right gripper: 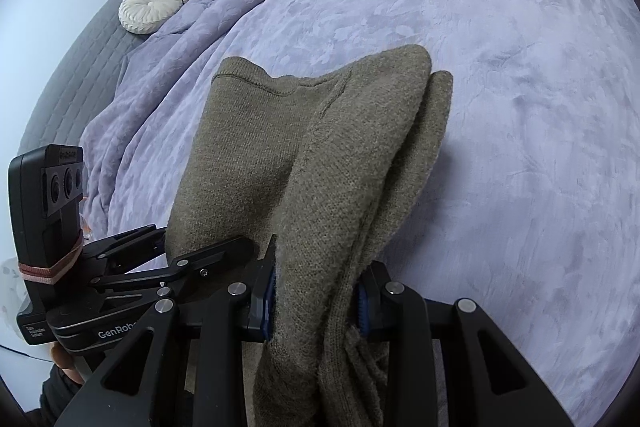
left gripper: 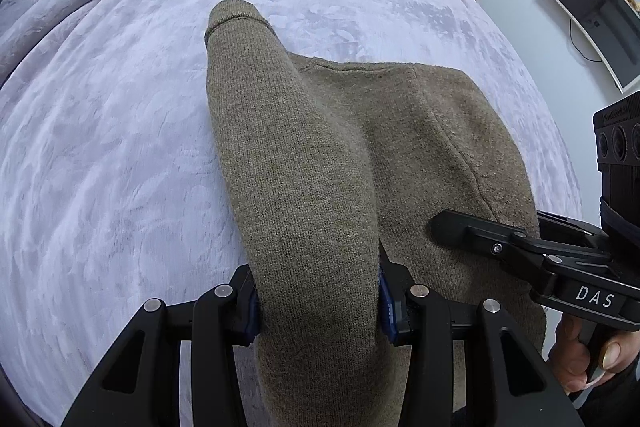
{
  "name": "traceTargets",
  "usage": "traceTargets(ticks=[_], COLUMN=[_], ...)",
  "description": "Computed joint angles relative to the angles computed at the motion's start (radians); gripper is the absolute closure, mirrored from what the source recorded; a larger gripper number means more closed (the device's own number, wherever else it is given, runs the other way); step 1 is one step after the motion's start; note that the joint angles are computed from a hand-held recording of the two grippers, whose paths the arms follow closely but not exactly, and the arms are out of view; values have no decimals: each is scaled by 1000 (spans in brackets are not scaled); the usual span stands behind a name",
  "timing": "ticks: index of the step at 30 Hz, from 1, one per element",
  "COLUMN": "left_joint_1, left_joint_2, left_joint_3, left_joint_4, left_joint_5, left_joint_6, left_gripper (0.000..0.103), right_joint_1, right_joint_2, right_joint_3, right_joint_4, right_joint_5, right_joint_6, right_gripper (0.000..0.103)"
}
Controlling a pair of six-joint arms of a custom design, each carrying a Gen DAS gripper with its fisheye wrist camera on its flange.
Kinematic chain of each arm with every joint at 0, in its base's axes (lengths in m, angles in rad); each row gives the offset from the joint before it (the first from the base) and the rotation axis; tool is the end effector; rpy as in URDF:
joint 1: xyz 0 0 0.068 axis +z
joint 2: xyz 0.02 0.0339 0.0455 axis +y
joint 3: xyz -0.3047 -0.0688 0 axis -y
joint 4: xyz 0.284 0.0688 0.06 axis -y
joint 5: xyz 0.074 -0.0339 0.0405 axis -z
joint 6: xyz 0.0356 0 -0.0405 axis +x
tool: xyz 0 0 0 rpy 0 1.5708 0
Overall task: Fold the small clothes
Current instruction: 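Hold the side edge with both grippers and fold it across the sweater, then open both grippers to release the folded edge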
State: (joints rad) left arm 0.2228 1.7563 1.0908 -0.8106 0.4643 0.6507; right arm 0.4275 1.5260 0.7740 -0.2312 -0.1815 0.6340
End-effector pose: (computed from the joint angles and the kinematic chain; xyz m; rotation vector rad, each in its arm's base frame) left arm 0.3416 0.0610 0.1795 0.6274 2.7394 -0.5457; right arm 0.2842 0.1365 0.1770 0.2011 2.6511 0.6156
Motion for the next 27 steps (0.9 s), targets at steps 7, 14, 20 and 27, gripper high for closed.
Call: traceTargets(ticks=[7,14,20,27], left_joint_1=[15,25,61,111], left_joint_2=[1,12,34,-119], left_joint_3=[-25,-54,-85,-172], left_joint_4=[10,42,121,170], left_joint_5=[-3,-3,-36,-55], left_joint_6=[12,16,-20,21], left_gripper=[57,57,18,18], right_joint_1=[15,12,-46,2], right_joint_2=[9,23,70,-184], right_joint_3=[-16,-34,-86,-181], right_joint_4=[22,52,117,66], right_joint_5=[-3,-12,-41,118], right_joint_6=[15,18,24,-11], right_gripper=[70,70,45,41])
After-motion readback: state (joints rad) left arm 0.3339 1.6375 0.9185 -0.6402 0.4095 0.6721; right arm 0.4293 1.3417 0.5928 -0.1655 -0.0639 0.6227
